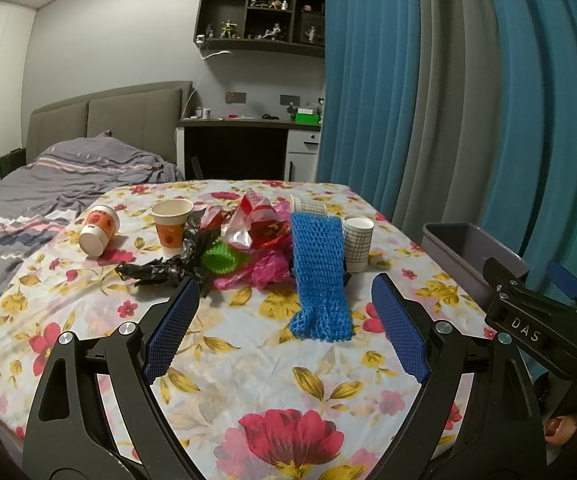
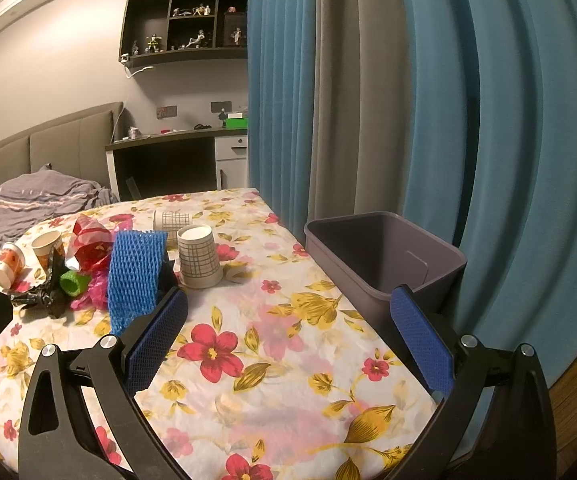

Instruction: Collect trash

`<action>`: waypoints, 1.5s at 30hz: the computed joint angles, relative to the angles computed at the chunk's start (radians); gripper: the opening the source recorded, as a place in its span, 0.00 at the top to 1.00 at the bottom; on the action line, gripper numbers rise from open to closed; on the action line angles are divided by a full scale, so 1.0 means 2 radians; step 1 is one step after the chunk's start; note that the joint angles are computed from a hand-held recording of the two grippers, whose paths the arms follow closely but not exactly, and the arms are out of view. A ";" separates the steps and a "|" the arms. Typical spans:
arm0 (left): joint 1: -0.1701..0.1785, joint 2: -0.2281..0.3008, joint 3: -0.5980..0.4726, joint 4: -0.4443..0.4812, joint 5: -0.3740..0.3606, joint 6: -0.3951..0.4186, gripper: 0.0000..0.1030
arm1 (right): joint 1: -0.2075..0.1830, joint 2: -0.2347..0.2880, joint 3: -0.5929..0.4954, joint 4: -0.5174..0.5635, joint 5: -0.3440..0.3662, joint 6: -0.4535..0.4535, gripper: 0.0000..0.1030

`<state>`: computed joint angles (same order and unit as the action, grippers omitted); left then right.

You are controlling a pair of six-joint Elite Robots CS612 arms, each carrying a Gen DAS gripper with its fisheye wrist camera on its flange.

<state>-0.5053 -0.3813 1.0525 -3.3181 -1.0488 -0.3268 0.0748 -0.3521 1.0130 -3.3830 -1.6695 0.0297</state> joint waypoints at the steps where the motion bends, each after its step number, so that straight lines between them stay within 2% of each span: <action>1: 0.000 0.001 -0.003 0.002 0.000 0.000 0.16 | 0.000 0.000 -0.001 0.000 0.000 -0.001 0.05; 24: -0.001 0.001 -0.002 0.000 -0.001 -0.001 0.16 | -0.001 0.003 -0.006 0.003 -0.005 0.007 0.05; 35: -0.005 0.021 -0.037 0.014 -0.001 0.003 0.16 | -0.001 0.008 -0.011 0.003 -0.007 0.013 0.05; 39: -0.006 0.023 -0.042 0.014 0.009 0.001 0.16 | -0.002 0.013 -0.016 0.006 -0.004 0.016 0.05; 45: -0.004 0.025 -0.044 0.023 0.015 -0.011 0.16 | -0.002 0.020 -0.028 0.020 0.019 0.013 0.05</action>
